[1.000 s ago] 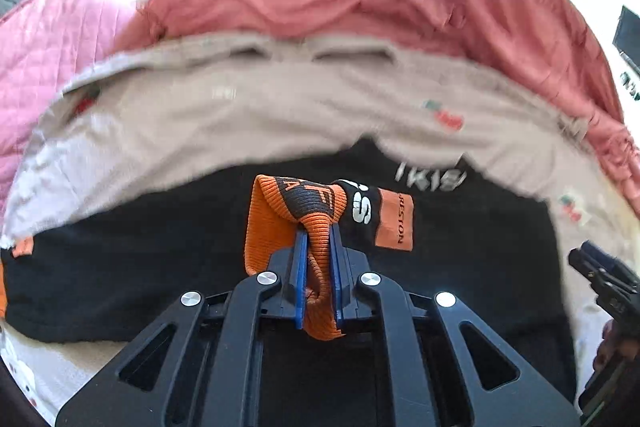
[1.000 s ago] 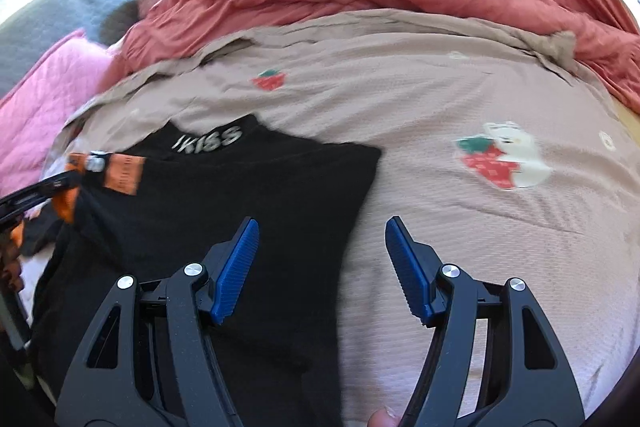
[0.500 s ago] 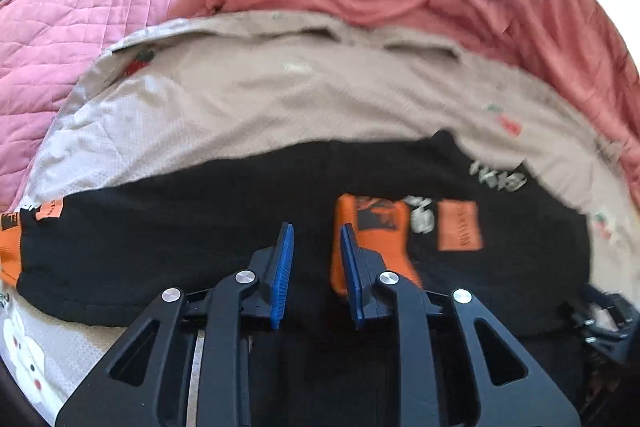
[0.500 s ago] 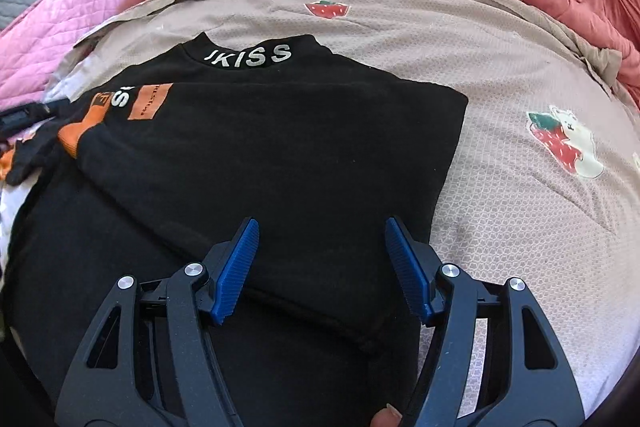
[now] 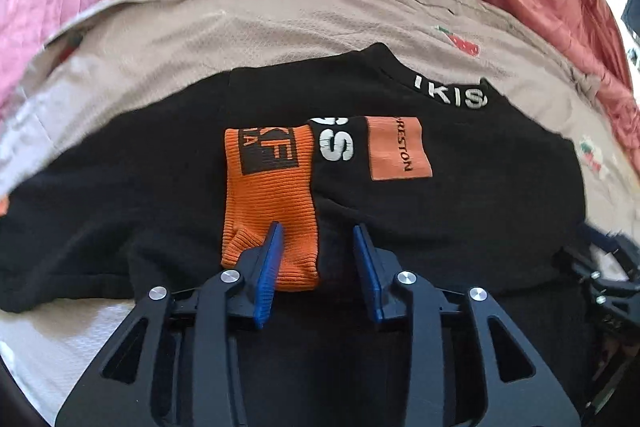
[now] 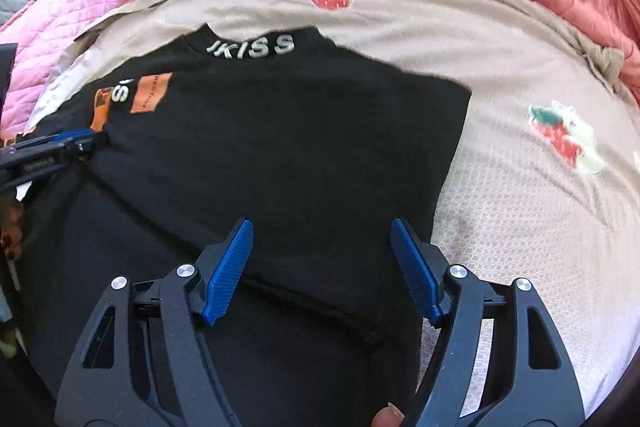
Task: Fold small clothes
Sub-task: 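Move the left gripper to the other orange-tagged cuff and grasp it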
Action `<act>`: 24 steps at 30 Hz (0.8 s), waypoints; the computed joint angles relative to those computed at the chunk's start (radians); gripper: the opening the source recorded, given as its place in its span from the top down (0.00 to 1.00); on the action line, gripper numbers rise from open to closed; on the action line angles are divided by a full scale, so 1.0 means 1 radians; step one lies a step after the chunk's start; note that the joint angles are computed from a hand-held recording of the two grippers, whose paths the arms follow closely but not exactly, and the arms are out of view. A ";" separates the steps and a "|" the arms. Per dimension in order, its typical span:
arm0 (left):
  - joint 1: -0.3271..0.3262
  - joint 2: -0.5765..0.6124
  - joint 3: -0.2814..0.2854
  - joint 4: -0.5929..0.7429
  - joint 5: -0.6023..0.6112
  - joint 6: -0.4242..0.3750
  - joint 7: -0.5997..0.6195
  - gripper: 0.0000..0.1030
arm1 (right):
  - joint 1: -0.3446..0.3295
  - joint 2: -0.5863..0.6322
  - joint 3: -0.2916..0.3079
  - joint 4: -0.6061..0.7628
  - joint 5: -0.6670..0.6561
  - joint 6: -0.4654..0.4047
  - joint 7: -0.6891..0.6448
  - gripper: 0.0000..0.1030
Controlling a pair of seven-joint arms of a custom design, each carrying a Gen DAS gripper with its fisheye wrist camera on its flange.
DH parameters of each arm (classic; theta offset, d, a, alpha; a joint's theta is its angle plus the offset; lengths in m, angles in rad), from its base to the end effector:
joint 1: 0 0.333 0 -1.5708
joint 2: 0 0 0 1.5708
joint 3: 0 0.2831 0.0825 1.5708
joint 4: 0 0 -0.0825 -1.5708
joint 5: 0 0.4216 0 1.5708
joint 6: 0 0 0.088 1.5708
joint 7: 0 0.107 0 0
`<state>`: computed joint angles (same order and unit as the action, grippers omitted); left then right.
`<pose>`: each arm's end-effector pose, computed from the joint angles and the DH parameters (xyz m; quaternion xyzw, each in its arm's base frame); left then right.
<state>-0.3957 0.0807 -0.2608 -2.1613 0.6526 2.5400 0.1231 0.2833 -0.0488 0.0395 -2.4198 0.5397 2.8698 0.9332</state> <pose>0.4716 -0.3719 0.3343 -0.7802 0.5716 -0.1943 0.1639 0.5252 0.1453 0.3174 -0.8215 0.5010 -0.1152 0.2466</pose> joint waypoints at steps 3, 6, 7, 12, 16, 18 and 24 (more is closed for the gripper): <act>0.007 -0.021 0.003 -0.030 0.001 0.042 -0.017 0.62 | 0.001 -0.009 0.007 -0.017 -0.053 0.025 0.028 0.37; 0.010 -0.057 -0.004 -0.057 0.023 0.042 -0.043 0.51 | 0.011 -0.016 -0.001 -0.021 -0.016 0.026 0.001 0.37; 0.014 -0.062 -0.007 -0.062 0.022 0.044 -0.047 0.50 | 0.015 -0.019 -0.004 -0.020 0.008 0.023 -0.016 0.35; 0.026 -0.100 -0.023 -0.084 -0.011 0.022 -0.036 0.50 | 0.039 -0.044 -0.023 -0.014 0.189 0.006 -0.143 0.28; 0.035 -0.153 -0.039 -0.117 -0.026 0.012 -0.052 0.44 | 0.052 -0.060 -0.026 -0.016 0.248 0.017 -0.190 0.22; 0.039 -0.174 -0.050 -0.125 -0.024 -0.002 -0.052 0.41 | 0.069 -0.082 -0.034 -0.023 0.312 0.020 -0.246 0.20; 0.038 -0.230 -0.085 -0.130 -0.031 -0.085 -0.010 0.20 | 0.133 -0.174 -0.063 -0.075 0.456 0.068 -0.390 0.09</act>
<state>-0.3580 -0.1495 -0.3460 -2.2910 0.6215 2.4553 0.1131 0.4166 -0.2233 -0.0235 -2.4944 0.9953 2.9376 0.5430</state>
